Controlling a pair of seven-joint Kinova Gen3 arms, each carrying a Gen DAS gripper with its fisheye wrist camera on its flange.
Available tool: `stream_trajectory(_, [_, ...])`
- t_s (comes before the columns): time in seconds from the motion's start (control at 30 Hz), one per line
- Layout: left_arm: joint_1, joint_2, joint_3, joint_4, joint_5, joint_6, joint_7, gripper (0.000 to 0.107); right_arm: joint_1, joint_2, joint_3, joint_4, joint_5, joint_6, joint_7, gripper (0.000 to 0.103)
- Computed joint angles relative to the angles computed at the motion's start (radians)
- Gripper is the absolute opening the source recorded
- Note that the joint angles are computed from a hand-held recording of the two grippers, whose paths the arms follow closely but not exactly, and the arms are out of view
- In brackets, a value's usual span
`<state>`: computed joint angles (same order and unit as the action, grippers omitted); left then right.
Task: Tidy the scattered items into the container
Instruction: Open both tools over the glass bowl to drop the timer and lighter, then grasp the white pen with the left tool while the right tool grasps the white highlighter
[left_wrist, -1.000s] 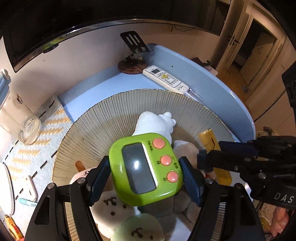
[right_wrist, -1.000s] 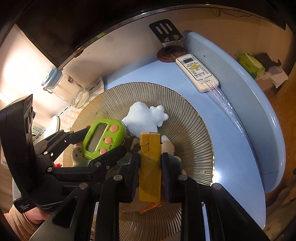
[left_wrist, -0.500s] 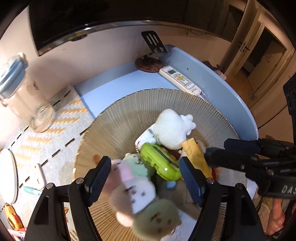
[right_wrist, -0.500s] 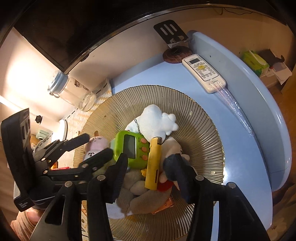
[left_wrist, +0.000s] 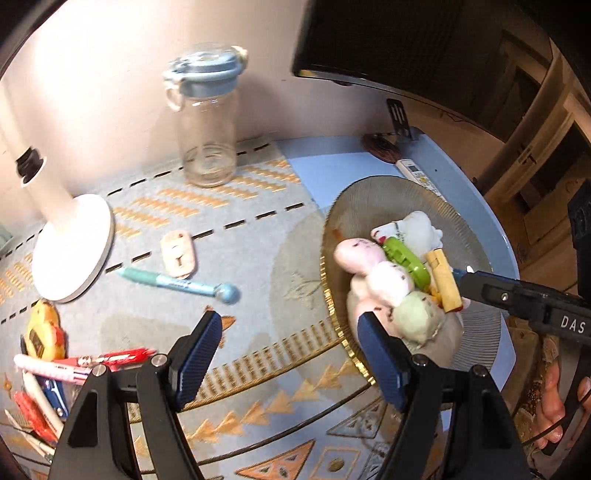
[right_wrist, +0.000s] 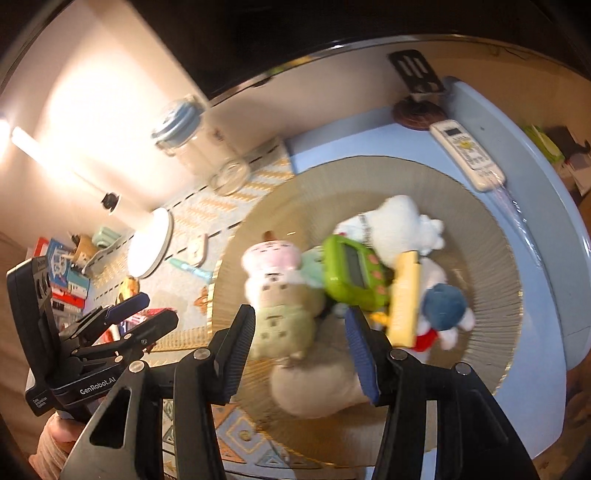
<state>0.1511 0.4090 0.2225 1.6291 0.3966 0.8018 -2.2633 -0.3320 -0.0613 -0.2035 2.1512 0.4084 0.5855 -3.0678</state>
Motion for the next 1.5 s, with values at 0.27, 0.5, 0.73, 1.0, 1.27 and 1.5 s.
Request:
stream_trajectory(0.27, [-0.178, -0.026, -0.092, 0.049, 0.01, 0.003, -0.027, 0.074, -0.103, 0.166, 0.013, -0.177, -0.017, 0.005, 0.082, 0.051])
stream_trajectory(0.5, [-0.35, 0.013, -0.176, 0.027, -0.004, -0.016, 0.033, 0.074, -0.193, 0.339, 0.035, -0.394, -0.084, 0.034, 0.263, 0.051])
stream_trajectory(0.73, [-0.497, 0.119, -0.207, -0.084, -0.026, -0.001, 0.122, 0.074, -0.203, 0.544, -0.013, -0.625, -0.232, 0.01, 0.525, 0.043])
stream_trajectory(1.0, [-0.57, 0.252, -0.169, -0.222, -0.045, 0.058, 0.144, 0.074, -0.277, 0.748, 0.044, -0.874, -0.35, 0.113, 0.639, 0.019])
stream_trajectory(1.27, [-0.6, 0.289, -0.132, -0.243, -0.024, 0.045, 0.075, 0.074, -0.308, 0.805, 0.106, -0.951, -0.421, 0.153, 0.633, 0.021])
stream_trajectory(1.5, [-0.599, 0.258, -0.103, -0.153, -0.016, -0.085, -0.026, 0.072, -0.332, 0.843, 0.13, -1.016, -0.406, 0.193, 0.632, 0.022])
